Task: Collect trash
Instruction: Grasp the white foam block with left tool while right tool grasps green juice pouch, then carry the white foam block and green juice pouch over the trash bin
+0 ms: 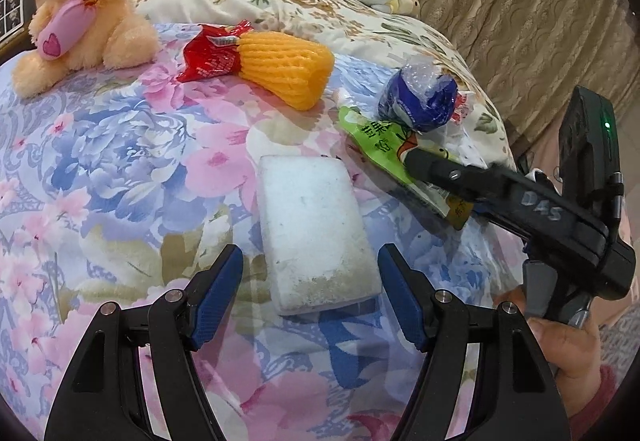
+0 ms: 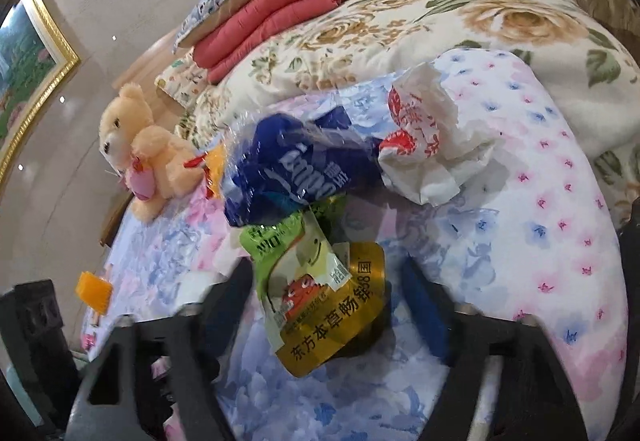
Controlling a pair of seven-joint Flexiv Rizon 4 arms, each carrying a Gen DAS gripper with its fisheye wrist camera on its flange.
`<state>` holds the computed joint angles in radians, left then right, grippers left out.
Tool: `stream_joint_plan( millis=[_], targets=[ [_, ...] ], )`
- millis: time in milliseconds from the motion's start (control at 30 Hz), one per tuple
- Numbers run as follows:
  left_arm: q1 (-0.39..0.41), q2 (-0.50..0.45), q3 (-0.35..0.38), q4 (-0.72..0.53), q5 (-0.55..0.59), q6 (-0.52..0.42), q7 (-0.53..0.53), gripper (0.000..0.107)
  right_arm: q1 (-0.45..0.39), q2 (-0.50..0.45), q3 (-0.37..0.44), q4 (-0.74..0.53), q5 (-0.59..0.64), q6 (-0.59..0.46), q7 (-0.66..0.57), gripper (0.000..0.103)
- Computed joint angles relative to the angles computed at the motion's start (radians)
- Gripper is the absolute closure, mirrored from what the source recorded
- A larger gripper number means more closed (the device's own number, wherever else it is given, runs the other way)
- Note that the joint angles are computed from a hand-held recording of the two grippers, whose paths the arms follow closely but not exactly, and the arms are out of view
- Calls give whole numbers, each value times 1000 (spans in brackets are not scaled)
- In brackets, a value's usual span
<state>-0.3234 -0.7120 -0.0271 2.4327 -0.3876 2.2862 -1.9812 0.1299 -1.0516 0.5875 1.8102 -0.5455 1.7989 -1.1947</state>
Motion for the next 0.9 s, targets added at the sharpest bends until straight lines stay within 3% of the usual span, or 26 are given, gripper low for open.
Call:
stream_joint_plan(
  millis=[67, 100, 300, 667, 733, 900],
  targets=[
    [-5, -4, 3, -4, 0, 6, 5, 46, 4, 6, -6, 3, -2, -11, 0, 58],
    [1, -6, 0, -5, 9, 7, 7, 55, -4, 3, 2, 4, -5, -17, -5, 58],
    [23, -9, -11, 16, 54, 52, -7, 60, -22, 27, 4, 59, -4, 13, -19, 62],
    [3, -15, -32, 70, 70, 140, -62, 60, -61, 94, -47, 216, -63, 131, 45, 63],
    [-2, -18, -35, 73, 71, 144, -69, 60, -91, 85, -28, 226, -111, 118, 61, 60],
    [-14, -16, -34, 85, 65, 155, -78, 60, -47, 101, -67, 218, -123, 108, 82, 53]
  ],
)
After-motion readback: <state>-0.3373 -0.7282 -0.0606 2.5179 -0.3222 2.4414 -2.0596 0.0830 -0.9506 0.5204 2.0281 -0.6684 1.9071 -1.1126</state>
